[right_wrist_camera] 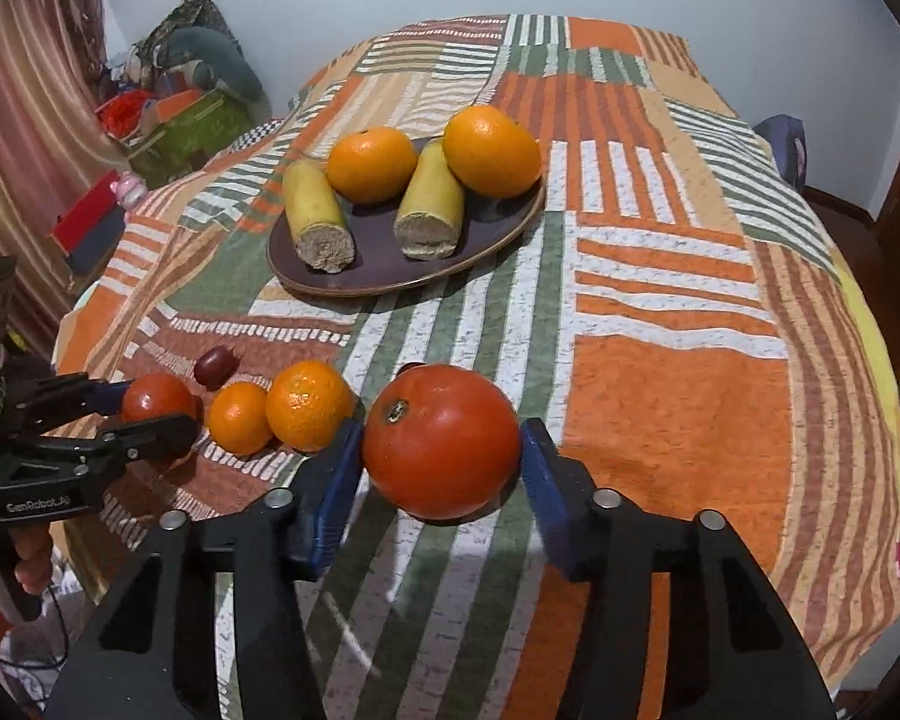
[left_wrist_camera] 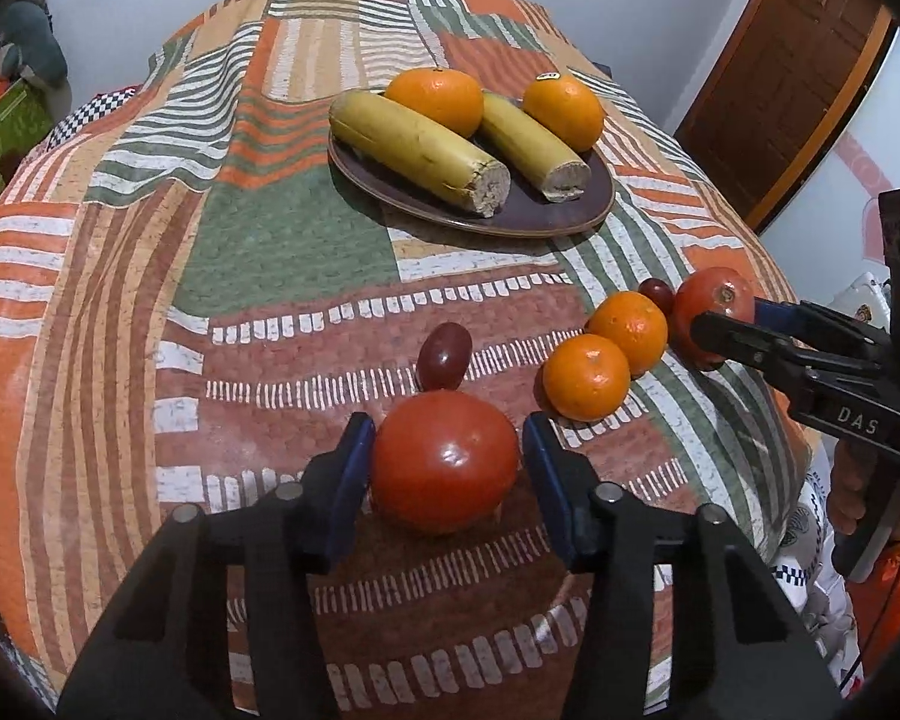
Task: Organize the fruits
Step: 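Carry both tomatoes onto the plate and open both tools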
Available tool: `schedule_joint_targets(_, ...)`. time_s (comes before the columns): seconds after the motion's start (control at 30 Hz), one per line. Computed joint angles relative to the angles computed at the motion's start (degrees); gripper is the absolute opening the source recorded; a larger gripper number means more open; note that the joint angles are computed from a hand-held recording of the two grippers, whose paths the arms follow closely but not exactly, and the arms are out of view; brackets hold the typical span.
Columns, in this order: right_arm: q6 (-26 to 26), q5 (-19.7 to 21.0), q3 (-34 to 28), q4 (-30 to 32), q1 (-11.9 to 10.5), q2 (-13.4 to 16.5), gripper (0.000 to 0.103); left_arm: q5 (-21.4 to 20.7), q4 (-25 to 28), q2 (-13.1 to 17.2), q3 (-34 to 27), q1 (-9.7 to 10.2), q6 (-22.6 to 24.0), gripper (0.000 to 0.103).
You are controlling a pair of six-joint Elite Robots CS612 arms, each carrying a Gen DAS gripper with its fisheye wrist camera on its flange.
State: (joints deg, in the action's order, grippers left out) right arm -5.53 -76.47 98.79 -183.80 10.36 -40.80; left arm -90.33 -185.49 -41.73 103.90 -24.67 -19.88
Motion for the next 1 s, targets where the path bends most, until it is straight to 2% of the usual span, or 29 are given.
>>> schedule_joint_targets(0.17,-0.7,0.4,0.1,0.4,-0.1,-0.2,0.048,-1.2,0.0,-0.2,0.0,0.47,-0.2,0.046)
schedule_joint_targets(0.53,-0.2,-0.1,-0.9,-1.5,-0.2,-0.4,0.048,0.8,-3.7,-1.3,-0.9,0.65,1.5,0.046)
schedule_joint_targets(1.0,-1.2,-0.6,-6.0,-2.2,0.4,1.3,0.048,1.0,-3.0,0.7,-7.7,1.3,3.9,0.046)
